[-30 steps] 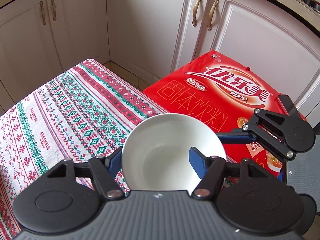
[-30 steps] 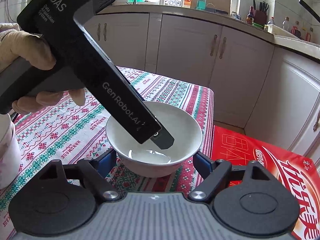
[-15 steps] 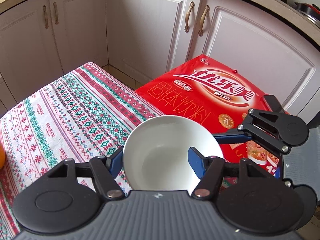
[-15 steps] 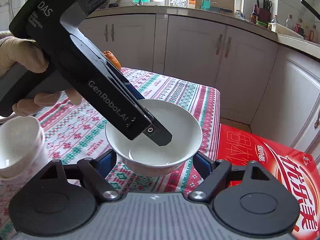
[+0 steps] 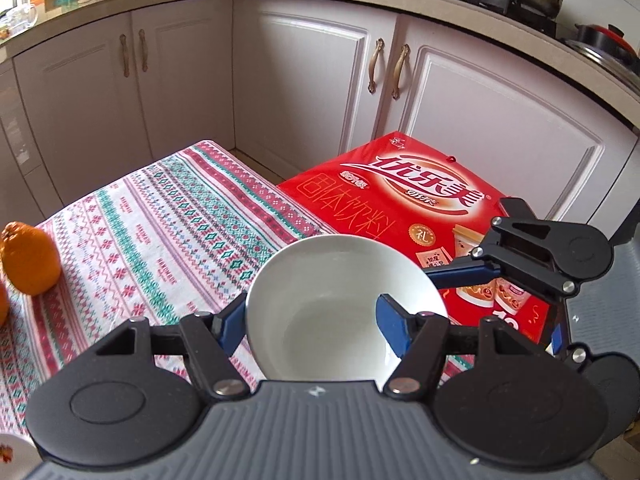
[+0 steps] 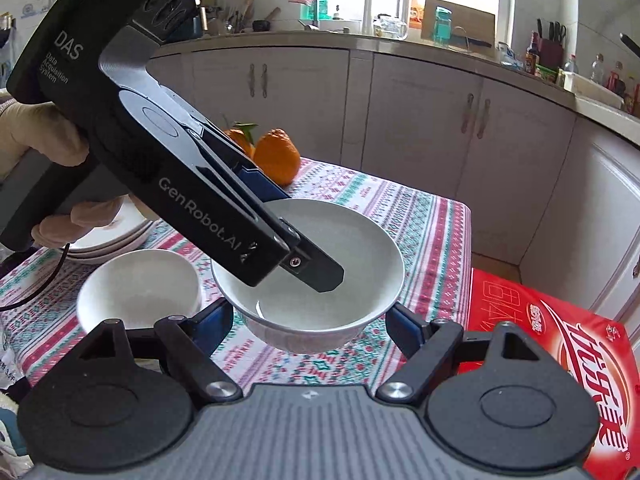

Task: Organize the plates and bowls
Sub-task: 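Lift the bowl with the left gripper and carry it over the bowl stack, then lower the bowl into the bowl stack and open the left gripper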

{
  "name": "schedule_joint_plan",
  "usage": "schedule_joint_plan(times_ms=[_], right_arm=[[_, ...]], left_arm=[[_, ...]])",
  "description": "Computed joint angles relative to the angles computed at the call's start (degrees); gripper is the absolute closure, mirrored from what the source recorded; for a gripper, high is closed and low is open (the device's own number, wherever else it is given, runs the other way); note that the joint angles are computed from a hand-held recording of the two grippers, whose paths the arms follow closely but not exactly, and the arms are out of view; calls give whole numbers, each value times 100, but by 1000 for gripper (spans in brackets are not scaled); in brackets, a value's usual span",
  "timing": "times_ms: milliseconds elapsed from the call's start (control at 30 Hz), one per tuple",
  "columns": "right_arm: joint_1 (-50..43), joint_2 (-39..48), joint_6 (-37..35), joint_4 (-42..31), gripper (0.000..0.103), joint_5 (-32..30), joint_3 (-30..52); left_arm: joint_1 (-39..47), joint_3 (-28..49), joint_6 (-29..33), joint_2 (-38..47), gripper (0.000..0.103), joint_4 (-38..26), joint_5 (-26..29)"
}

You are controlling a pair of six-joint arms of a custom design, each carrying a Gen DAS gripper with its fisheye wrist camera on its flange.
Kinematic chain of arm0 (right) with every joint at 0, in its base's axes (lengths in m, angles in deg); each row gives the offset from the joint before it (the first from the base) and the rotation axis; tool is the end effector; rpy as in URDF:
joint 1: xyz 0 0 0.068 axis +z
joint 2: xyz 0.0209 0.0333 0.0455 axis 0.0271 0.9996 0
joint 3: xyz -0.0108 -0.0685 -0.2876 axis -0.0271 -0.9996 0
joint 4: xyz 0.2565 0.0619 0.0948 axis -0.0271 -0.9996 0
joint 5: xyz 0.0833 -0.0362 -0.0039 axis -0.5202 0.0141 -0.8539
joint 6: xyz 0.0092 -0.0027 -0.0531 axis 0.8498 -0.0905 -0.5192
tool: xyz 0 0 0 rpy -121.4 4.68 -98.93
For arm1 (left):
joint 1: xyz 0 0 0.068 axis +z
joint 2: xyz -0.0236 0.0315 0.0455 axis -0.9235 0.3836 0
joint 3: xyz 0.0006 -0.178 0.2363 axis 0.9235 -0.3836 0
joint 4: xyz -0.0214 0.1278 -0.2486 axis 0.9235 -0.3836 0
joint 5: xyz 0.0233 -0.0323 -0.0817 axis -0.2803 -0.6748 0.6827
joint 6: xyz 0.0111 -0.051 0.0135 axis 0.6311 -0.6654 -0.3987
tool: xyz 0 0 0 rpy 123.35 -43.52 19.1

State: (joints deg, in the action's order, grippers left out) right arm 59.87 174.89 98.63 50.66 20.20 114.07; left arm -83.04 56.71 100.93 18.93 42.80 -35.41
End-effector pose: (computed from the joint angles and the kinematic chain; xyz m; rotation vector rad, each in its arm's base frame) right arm 0.1647 0.2391 0.1540 -0.5941 2.1502 0.2311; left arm 0.2331 -0.0787 0.1762 0.8520 2.2980 -0.4495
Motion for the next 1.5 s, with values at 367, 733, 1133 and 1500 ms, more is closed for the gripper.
schedule_joint_plan(times_ms=[367,733,1133,1500], right_arm=[[884,396,254,-290,16,302,595],[1274,839,287,-373,16,221,1073],[1182,1260,316,-390,16,-107,1301],[1135,1342,347,-424,16,-234,1335]], left_arm=[[1138,-612,490,-1630,36,-1046,447],[2300,-877,1113,-2174,36,-1655,962],[2693,-1152,1386,-1757,36,-1359,1104],[2752,-1224,1476,-1497,36,-1152,1136]])
